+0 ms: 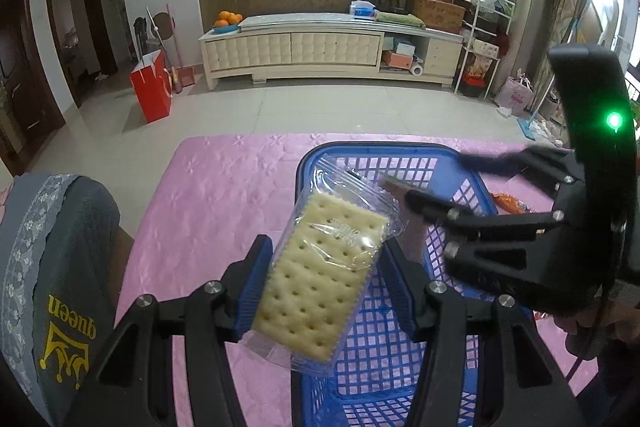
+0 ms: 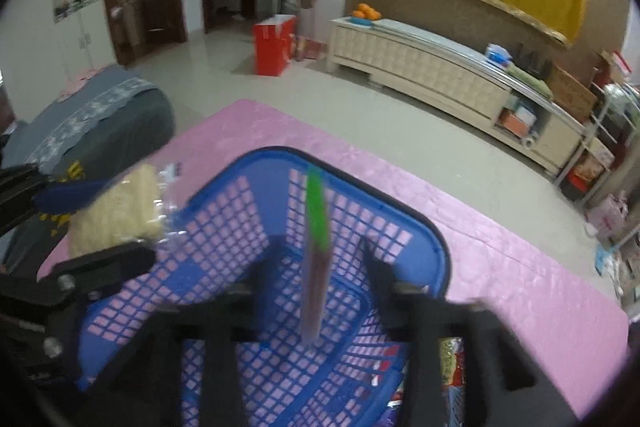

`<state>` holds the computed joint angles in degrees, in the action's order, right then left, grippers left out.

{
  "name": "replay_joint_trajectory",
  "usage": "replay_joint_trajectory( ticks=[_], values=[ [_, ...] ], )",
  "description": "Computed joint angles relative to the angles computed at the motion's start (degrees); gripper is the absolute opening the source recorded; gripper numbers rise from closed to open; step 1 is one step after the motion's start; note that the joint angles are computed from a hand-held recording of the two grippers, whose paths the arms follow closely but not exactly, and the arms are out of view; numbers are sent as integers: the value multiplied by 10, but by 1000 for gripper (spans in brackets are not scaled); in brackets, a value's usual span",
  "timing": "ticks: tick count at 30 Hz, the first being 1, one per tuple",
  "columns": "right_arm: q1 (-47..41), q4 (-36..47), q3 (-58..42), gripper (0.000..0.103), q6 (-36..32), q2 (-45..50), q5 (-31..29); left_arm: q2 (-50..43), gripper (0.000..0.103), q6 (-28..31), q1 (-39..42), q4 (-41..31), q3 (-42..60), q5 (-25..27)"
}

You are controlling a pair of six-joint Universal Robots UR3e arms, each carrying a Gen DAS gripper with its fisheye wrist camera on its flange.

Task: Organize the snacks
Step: 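Carry both cracker packs over the blue basket with both tools, then open both tools to drop the cracker packs into the blue basket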

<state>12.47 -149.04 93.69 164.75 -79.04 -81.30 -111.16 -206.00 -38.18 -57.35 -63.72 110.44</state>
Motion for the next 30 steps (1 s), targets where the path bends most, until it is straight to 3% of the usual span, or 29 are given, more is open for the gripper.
replay_joint_trajectory(
  ticks=[2,17,30],
  values=[
    [-13,-26,33,88,9,-30,7,1,53,0,-3,-4,2,3],
    [-75,80,83,88,33,-172,41,-3,53,-8,-40,-65,70,24],
    [-84,85,107,88,50,-186,35,-38,53,13,-35,-81,114,9]
  ],
)
